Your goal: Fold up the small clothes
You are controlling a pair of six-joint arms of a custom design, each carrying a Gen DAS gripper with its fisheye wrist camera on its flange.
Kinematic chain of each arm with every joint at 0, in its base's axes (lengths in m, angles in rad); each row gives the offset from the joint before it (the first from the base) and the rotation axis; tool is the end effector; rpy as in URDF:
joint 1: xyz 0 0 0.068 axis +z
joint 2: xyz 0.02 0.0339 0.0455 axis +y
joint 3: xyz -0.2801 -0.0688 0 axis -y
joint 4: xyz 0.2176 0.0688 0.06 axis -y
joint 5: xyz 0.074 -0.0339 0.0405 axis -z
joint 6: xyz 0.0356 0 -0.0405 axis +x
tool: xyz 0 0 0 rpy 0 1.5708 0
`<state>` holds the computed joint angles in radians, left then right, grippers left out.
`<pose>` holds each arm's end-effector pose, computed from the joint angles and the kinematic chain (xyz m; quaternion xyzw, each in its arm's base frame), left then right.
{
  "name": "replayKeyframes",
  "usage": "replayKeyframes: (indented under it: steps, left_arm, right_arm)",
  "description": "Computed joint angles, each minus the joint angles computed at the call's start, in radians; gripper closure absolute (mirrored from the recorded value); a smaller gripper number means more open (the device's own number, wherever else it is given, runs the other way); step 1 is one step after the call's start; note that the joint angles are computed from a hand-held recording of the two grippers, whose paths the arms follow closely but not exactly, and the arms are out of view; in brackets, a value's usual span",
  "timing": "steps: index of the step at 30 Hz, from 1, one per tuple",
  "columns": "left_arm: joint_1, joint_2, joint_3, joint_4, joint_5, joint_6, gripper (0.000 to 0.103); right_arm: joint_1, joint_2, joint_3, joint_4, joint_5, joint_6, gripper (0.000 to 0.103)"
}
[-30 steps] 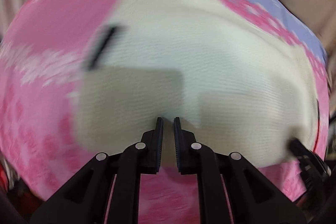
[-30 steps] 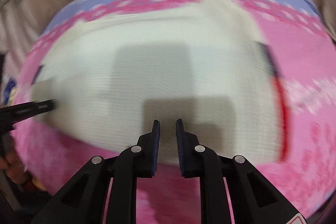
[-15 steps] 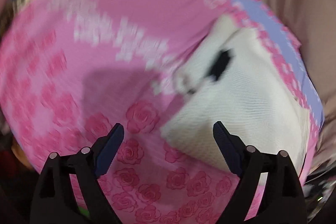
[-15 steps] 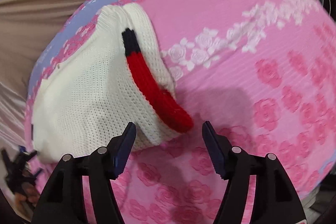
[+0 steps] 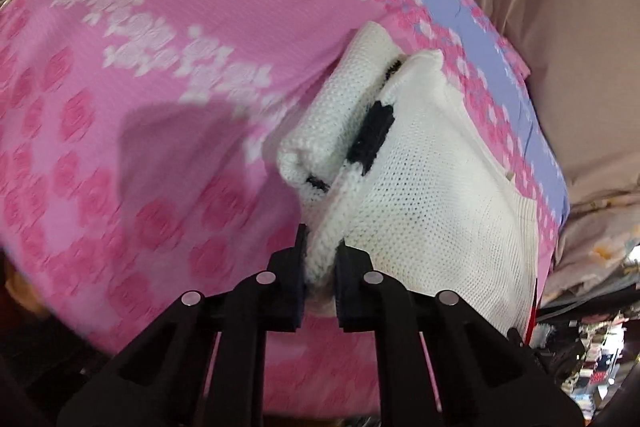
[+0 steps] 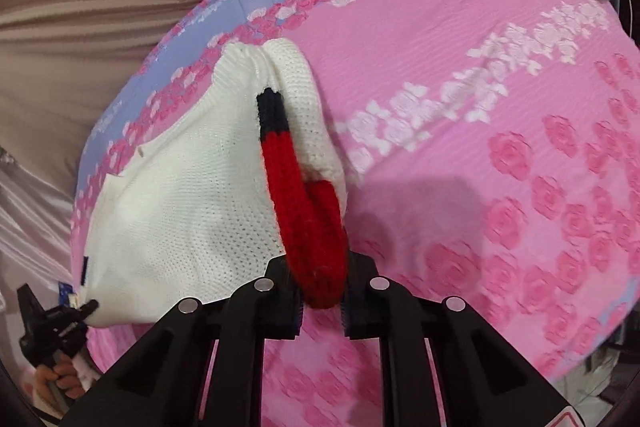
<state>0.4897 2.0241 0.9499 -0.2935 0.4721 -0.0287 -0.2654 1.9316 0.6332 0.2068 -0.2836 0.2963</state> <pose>0.2904 0.1364 0.0990 -0.2250 0.9410 -0.2040 0.1491 0.2777 -0.0652 0.0861 0.2343 0.9333 0.1409 0.2328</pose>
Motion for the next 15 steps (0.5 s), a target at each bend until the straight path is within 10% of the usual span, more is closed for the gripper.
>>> replayKeyframes:
  steps: [10, 15]
  left_arm:
    - [0.071, 0.039, -0.183, 0.061, -0.065, 0.056, 0.092]
    - [0.077, -0.106, -0.193, 0.054, -0.033, 0.07, 0.077]
  right_arm:
    - [-0.053, 0.063, -0.169, 0.056, 0.082, -0.154, 0.083]
    - [0.024, -0.173, -0.224, 0.059, 0.194, -0.116, 0.077]
